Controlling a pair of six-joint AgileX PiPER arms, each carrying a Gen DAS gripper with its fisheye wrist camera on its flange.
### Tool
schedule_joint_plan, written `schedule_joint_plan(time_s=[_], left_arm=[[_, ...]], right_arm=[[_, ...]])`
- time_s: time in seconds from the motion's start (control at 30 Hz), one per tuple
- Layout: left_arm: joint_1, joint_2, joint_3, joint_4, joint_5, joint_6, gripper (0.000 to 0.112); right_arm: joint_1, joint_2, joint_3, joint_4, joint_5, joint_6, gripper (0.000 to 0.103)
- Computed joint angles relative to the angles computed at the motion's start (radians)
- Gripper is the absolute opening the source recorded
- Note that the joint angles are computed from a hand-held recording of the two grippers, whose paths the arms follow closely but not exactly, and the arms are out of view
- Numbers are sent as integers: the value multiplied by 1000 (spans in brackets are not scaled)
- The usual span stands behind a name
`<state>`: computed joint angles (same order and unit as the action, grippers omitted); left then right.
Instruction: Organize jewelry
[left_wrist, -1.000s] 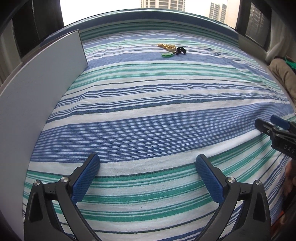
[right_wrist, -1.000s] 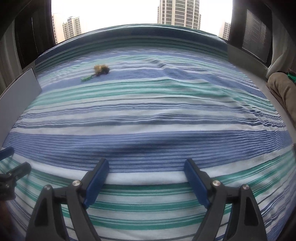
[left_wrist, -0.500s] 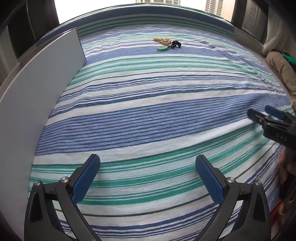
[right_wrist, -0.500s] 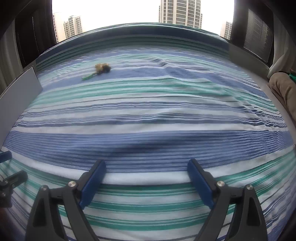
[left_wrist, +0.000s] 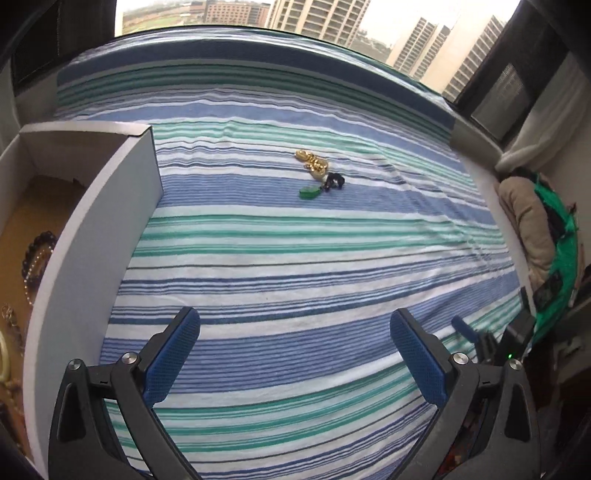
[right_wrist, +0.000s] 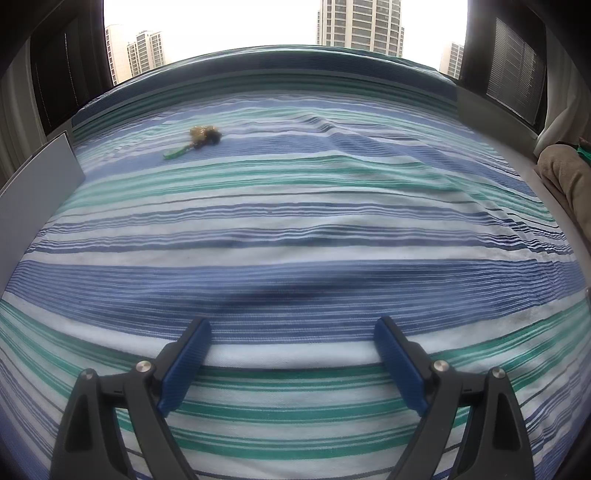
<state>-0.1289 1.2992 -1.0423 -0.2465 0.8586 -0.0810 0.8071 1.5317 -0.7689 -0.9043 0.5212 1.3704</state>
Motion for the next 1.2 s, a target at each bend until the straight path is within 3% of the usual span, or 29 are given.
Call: schedule_joint_plan(time_s=[0.27,0.33,0.4,0.7,0.77,0.8,0.83,0.87,0.9,1.03,1.2], left_arm=[[-69,440,-425,139,9,-156,101],[-116,558,-550,192,26,-199,93],[-148,688,-714,240,76,-237,83],[-191,1113,-1299,361,323,-338,72],[-186,1141,-1316,356,324,-345,64],[-196,1125,-1278,391,284,-360,64],[-200,1118,-1258,401,265,-353,53],[-209,1108,-1239,431,251,-353,33],[-212,1097,-1219,438,237,-343,26],[-184,990,-1070,392,158,-331,24],[-134,750,-779,306,35,-276,24]], right_arm=[[-1,-1,1,0,-1,0,92],[-1,-1,2,0,-1,0,92],[-1,-1,2,0,-1,0,92],[1,-1,1,1,1,1,92],[1,-1,1,1,1,1,92],[1,-1,1,1,1,1,92],[2,0,0,1,1,1,92],[1,0,1,1,1,0,92],[1,0,1,1,1,0,92],[0,0,1,1,0,0,92],[0,0,1,1,0,0,92]])
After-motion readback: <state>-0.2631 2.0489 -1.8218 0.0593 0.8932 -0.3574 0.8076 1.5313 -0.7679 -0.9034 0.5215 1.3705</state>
